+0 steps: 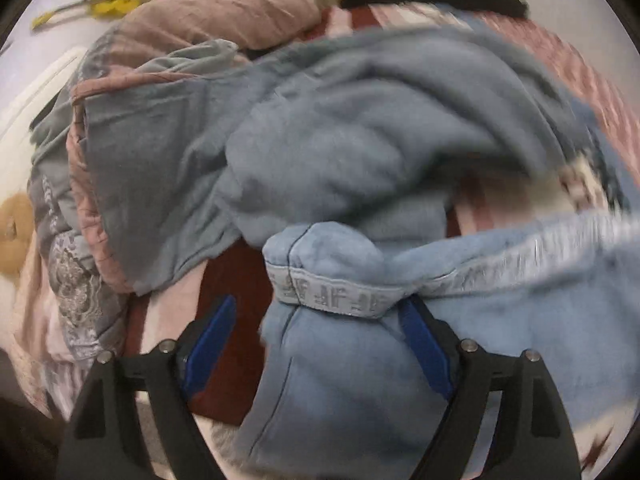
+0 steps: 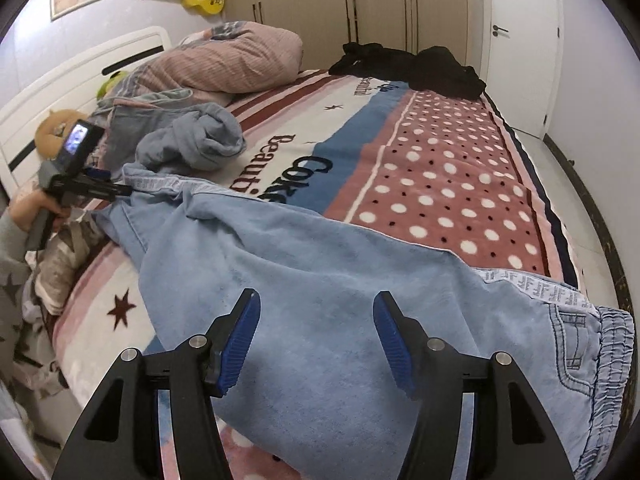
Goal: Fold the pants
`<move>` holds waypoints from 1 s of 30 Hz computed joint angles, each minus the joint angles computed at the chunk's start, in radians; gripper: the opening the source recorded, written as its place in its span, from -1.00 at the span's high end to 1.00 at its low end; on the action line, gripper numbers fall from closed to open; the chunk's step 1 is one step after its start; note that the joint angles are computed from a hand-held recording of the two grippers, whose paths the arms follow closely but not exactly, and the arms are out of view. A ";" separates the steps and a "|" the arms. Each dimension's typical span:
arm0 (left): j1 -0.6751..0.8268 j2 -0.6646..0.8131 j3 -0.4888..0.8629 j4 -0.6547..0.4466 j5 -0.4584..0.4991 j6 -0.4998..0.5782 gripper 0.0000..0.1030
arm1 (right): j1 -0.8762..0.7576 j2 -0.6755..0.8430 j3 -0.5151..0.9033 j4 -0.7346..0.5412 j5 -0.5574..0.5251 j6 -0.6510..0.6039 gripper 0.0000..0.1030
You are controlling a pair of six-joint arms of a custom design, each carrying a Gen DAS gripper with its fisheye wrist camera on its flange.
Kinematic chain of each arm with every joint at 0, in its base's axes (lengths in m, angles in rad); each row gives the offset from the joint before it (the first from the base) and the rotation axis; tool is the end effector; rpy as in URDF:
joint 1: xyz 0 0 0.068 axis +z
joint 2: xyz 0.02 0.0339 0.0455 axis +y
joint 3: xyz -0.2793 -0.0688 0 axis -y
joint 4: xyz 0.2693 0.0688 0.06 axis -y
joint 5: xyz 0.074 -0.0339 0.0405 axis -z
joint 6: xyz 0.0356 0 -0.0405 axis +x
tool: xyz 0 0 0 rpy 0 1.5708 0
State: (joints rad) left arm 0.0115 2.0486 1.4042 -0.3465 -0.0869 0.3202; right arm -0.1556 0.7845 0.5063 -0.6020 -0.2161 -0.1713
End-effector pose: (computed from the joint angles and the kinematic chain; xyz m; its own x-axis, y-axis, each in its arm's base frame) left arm 0.4597 0.0084 0.1561 -0.8125 0.3042 -0.4972 0.2073 0.9480 0.2414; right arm 0.1662 -0.0183 0.2107 -0.7532 -0.0504 -0.6558 -0.1136 0.9920 0.0543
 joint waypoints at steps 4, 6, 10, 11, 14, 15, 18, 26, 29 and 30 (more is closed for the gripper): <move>0.023 0.069 0.121 -0.027 0.041 -0.143 -0.57 | -0.026 0.023 -0.001 0.014 -0.012 -0.004 -0.06; 0.025 0.112 0.186 -0.085 0.025 -0.145 -0.57 | -0.044 0.036 -0.001 0.020 -0.028 -0.009 -0.06; 0.076 0.090 0.197 -0.184 0.190 -0.125 -0.57 | -0.066 0.036 -0.004 0.018 -0.046 -0.011 -0.06; 0.090 0.088 0.199 -0.214 0.223 -0.100 -0.57 | -0.068 0.037 -0.004 0.016 -0.051 -0.011 -0.06; 0.121 0.074 0.179 -0.280 0.250 -0.065 -0.57 | -0.060 0.042 -0.005 0.019 -0.053 -0.001 -0.06; 0.138 0.069 0.170 -0.288 0.290 -0.068 -0.57 | -0.053 0.044 -0.005 0.021 -0.054 0.005 -0.06; 0.180 0.070 0.172 -0.349 0.433 -0.097 -0.46 | -0.020 0.044 -0.008 0.026 -0.049 0.028 -0.06; 0.176 0.083 0.153 -0.373 0.477 -0.181 -0.25 | 0.027 -0.017 -0.013 -0.008 -0.027 0.046 -0.06; 0.171 0.115 0.166 -0.341 0.422 -0.232 -0.10 | 0.007 -0.025 -0.011 -0.017 -0.040 0.042 -0.06; 0.169 0.112 0.158 -0.329 0.412 -0.247 0.03 | -0.001 -0.029 -0.012 -0.020 -0.045 0.041 -0.06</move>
